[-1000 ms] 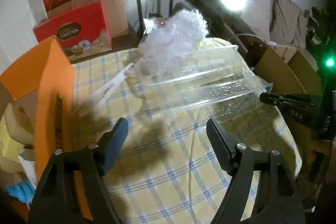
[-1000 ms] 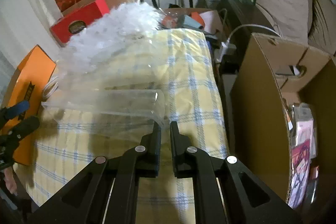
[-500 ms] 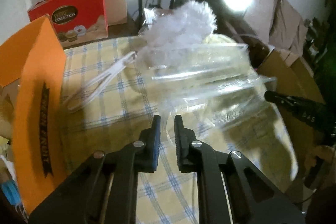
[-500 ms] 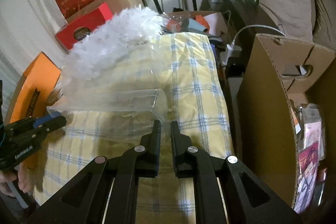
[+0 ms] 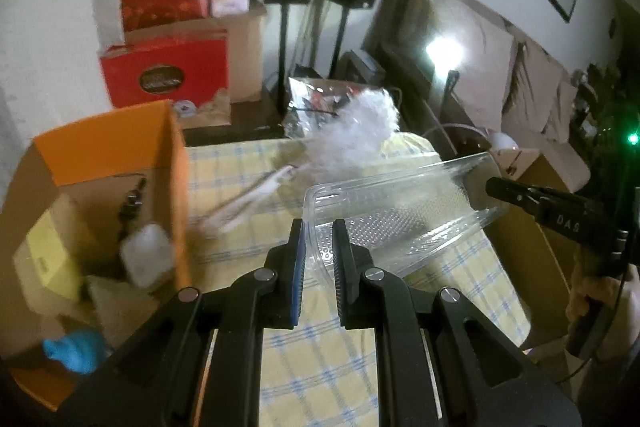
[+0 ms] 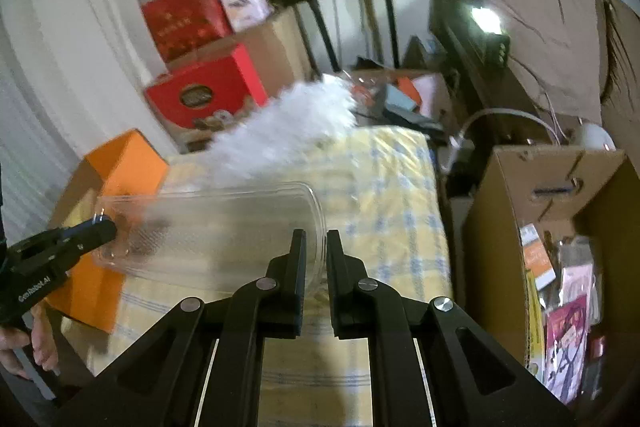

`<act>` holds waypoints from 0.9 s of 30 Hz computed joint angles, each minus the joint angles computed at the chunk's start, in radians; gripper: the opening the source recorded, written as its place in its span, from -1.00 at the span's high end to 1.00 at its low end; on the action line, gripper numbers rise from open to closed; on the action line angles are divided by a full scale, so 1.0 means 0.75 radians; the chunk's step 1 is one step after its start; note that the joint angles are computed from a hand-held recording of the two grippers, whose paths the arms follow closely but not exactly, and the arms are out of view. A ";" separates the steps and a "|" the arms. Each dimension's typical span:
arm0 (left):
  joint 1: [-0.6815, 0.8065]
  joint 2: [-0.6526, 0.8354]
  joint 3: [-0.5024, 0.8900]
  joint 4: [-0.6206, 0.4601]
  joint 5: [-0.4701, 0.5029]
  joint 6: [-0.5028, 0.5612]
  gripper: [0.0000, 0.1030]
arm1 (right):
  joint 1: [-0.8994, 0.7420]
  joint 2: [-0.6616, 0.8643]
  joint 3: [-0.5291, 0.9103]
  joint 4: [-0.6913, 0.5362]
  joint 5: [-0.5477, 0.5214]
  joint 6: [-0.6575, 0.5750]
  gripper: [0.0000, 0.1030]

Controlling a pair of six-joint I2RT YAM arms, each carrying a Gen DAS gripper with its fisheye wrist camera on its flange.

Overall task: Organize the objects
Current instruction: 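Carry the clear plastic container over the orange box with both tools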

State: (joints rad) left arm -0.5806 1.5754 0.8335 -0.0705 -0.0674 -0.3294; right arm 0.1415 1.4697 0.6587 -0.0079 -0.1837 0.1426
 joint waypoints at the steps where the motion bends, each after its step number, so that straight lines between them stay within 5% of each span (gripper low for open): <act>1: 0.016 -0.037 -0.022 -0.009 0.000 0.005 0.78 | 0.029 -0.016 0.010 -0.012 0.008 0.009 0.83; 14: 0.547 -0.314 -0.179 -0.143 0.203 0.227 0.78 | 0.492 0.195 0.361 -0.081 0.156 0.138 0.82; 19: 0.772 -0.199 -0.061 -0.177 0.305 0.342 0.78 | 0.590 0.393 0.621 -0.150 0.154 0.169 0.82; 27: 0.930 0.081 0.174 -0.172 0.259 0.462 0.78 | 0.672 0.738 1.081 -0.297 0.169 0.187 0.82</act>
